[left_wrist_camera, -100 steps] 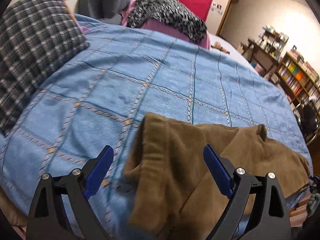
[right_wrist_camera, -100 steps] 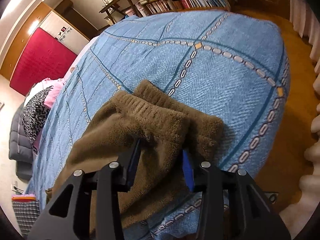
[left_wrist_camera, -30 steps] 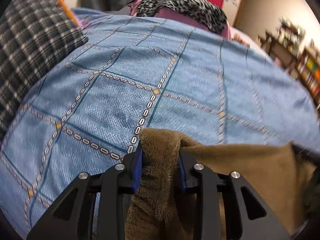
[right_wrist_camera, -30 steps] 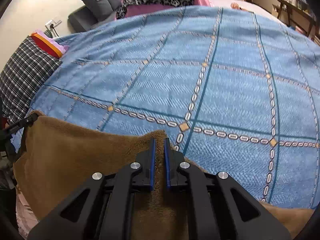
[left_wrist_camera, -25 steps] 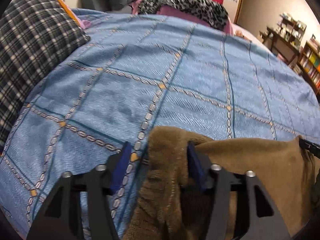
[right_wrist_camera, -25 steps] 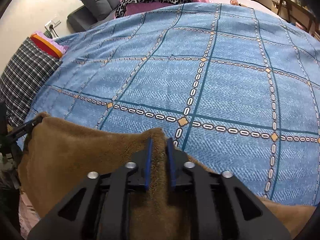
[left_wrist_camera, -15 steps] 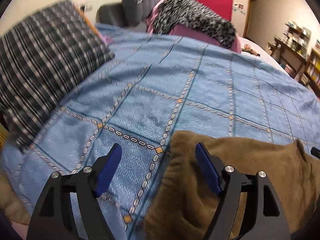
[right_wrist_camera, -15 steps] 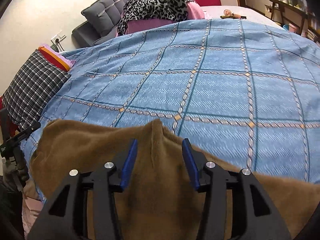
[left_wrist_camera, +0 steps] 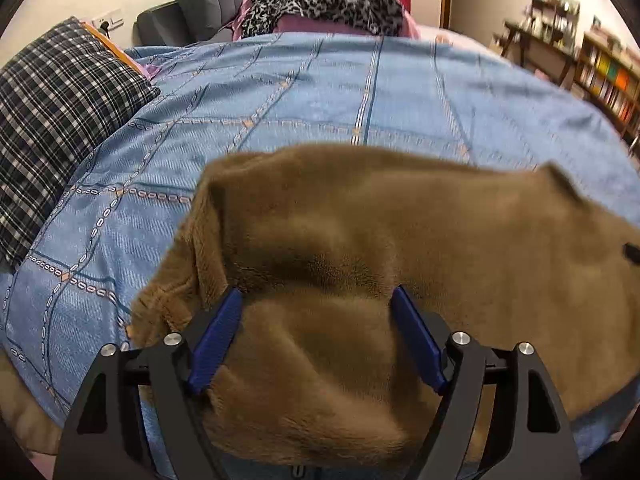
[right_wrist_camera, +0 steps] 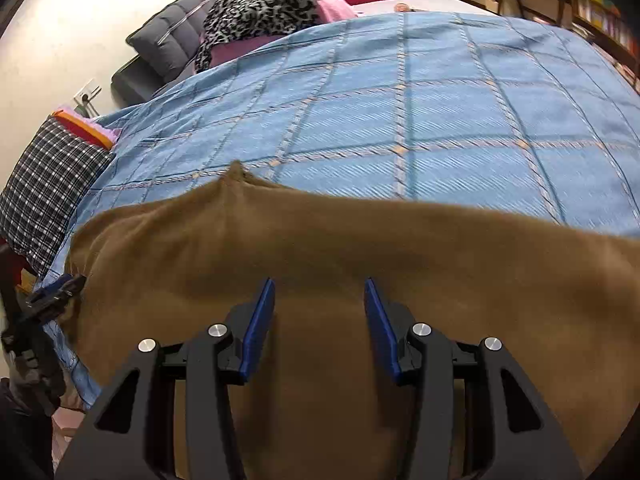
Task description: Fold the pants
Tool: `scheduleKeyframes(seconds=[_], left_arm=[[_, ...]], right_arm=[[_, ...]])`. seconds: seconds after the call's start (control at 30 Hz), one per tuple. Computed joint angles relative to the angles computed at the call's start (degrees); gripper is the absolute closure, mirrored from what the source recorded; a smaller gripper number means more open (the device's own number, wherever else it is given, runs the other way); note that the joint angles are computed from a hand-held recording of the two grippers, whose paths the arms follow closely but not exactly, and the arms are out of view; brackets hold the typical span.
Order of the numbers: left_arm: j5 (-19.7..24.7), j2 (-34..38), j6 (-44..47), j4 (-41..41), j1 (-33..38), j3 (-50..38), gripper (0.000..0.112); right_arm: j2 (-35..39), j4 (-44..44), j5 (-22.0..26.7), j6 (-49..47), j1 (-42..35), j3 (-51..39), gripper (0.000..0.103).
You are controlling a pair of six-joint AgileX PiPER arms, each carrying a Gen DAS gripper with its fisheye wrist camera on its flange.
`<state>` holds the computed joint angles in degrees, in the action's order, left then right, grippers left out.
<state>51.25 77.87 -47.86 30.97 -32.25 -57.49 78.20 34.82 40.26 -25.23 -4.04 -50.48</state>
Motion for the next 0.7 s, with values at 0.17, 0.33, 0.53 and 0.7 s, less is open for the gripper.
scheduleKeyframes(seconds=[0.17,0.33,0.53,0.7], left_arm=[[3.59,1.7,-2.21,0.88,-1.95,-2.6,0.033],[8.95,2.54,-3.18,2.42,-8.04,-10.39,0.032],[11.59,11.25,-1.65,2.31,-20.6,-24.08,0.031],[10.85,21.47,3.45,-2.19,-26.96,-38.03,0.031]], right_arm=[[-5.27,6.1,3.63,-7.76,-10.32,3.75,0.055],[-11.18,13.59,9.39,-18.83,-25.52,5.79,0.042],[-11.99,19.29,21.05,-30.78,-49.32,4.95,0.039],[-7.98,20.09,29.2,-38.18,-69.29,1.98,0.039]])
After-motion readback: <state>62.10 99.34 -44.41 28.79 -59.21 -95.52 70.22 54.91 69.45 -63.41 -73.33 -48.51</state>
